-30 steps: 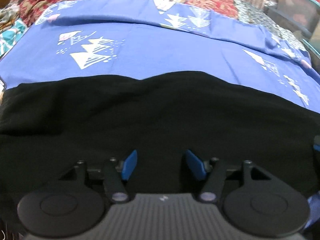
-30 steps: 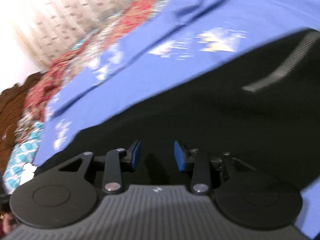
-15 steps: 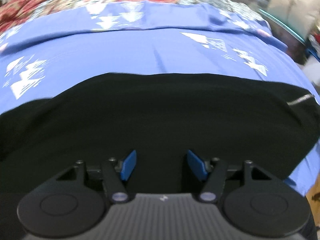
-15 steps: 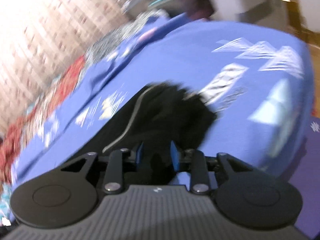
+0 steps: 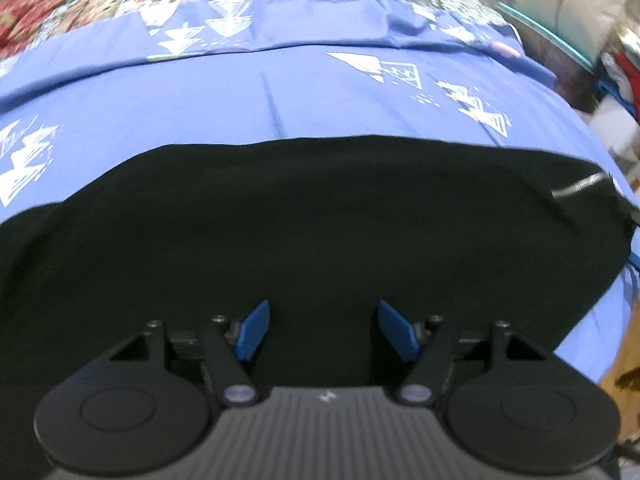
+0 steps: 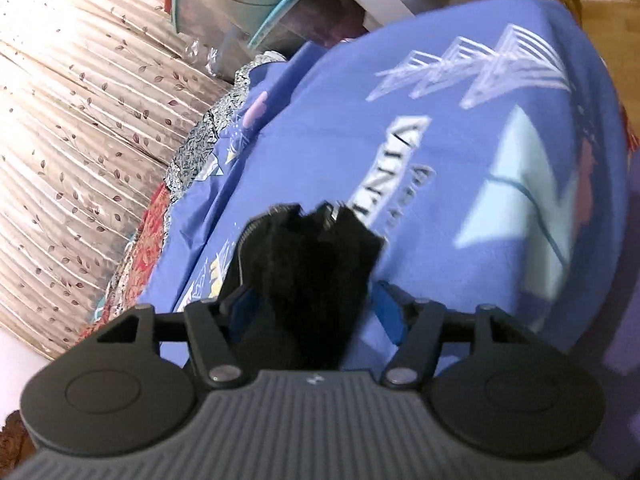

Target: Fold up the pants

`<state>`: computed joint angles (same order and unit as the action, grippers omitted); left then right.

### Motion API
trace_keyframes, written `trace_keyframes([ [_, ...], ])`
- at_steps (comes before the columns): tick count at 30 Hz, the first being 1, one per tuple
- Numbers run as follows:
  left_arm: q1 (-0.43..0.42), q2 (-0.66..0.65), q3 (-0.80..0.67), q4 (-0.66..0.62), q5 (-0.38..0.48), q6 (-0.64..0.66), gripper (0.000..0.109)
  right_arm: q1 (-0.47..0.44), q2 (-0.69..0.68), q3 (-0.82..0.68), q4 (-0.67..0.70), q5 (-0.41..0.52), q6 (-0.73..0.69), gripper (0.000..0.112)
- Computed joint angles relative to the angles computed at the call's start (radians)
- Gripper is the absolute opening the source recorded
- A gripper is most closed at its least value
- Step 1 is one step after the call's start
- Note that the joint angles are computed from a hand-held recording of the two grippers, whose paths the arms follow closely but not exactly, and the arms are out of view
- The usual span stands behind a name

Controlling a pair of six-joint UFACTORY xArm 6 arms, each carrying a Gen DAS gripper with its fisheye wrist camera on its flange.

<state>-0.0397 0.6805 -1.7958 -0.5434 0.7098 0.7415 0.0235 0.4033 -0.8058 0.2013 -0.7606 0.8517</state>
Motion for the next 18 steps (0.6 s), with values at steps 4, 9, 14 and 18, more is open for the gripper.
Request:
trace_keyframes([
  [4, 0.026, 0.015, -0.036, -0.016, 0.010, -0.050, 0.056, 0.027, 0.001, -0.078, 0.108, 0.129, -0.192, 0.027],
  [9, 0.076, 0.005, -0.035, -0.088, -0.003, -0.065, 0.054, 0.164, -0.019, -0.149, 0.282, 0.113, -0.609, 0.019],
  [14, 0.137, -0.004, -0.021, -0.134, -0.009, -0.099, 0.054, 0.321, 0.057, -0.310, 0.303, 0.242, -1.132, 0.020],
  [18, 0.188, -0.033, 0.030, -0.167, -0.031, -0.094, 0.054, 0.404, 0.137, -0.475, 0.544, 0.530, -1.551, 0.028],
])
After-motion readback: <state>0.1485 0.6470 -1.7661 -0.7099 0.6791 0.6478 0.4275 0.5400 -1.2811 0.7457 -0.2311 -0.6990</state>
